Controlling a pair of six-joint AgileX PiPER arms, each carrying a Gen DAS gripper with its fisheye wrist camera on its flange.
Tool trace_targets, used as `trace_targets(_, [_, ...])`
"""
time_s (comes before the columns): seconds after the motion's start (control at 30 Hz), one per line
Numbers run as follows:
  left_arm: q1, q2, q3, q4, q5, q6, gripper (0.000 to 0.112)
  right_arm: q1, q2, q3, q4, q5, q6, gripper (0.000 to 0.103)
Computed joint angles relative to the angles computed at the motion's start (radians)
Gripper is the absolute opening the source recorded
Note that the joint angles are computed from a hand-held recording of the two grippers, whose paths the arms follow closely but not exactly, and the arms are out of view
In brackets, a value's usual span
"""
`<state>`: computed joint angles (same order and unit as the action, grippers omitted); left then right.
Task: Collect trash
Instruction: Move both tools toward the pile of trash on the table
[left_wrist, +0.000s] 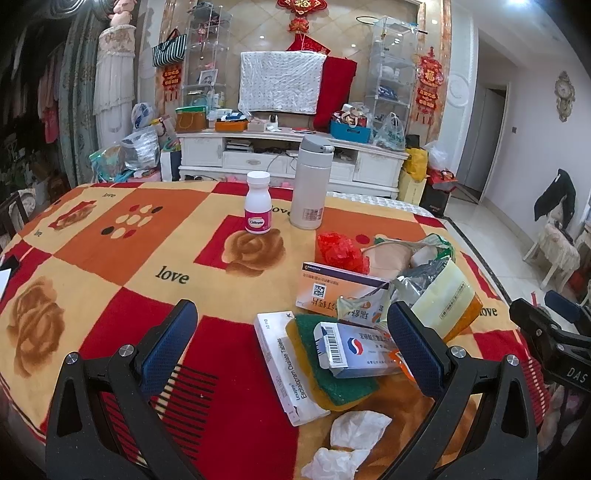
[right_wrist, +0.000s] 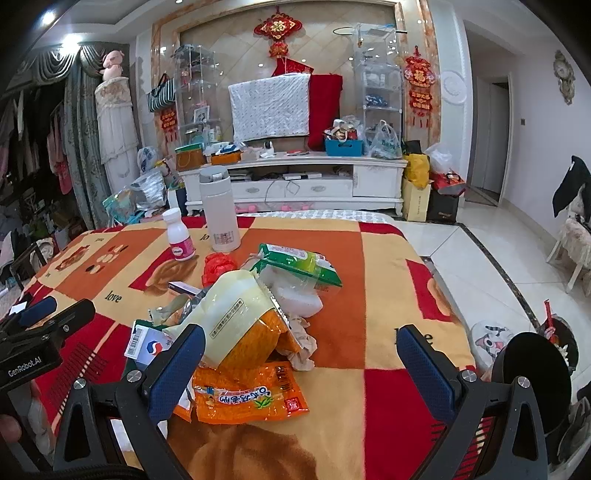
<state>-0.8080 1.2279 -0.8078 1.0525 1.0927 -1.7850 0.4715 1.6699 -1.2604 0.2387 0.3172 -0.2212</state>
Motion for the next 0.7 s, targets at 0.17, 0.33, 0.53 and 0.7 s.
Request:
trace_targets(0.17, [0.005,0.0,0.001,-0.001,-0.005,0.005,0.102,-0.006,0.004,-0.015,0.044,0.039,-0.038,0.103])
trace_targets(0.33, [0.005,0.002,0.001,-0.003,-0.005,0.006,0.102,-0.008,0.007,-0.012,0.093,0.037,-0.101,0.103])
trace_targets(0.53, [0.008,0.005,0.003,-0.006,-0.009,0.007,0.102,-0.027,0.006,-0.005,0.193,0.037,-0.185,0.103])
trace_targets(0.7, [0.012,0.009,0.004,-0.011,-0.016,0.008,0.102,-0.033,0.016,-0.006,0.207,0.03,-0.204,0.103])
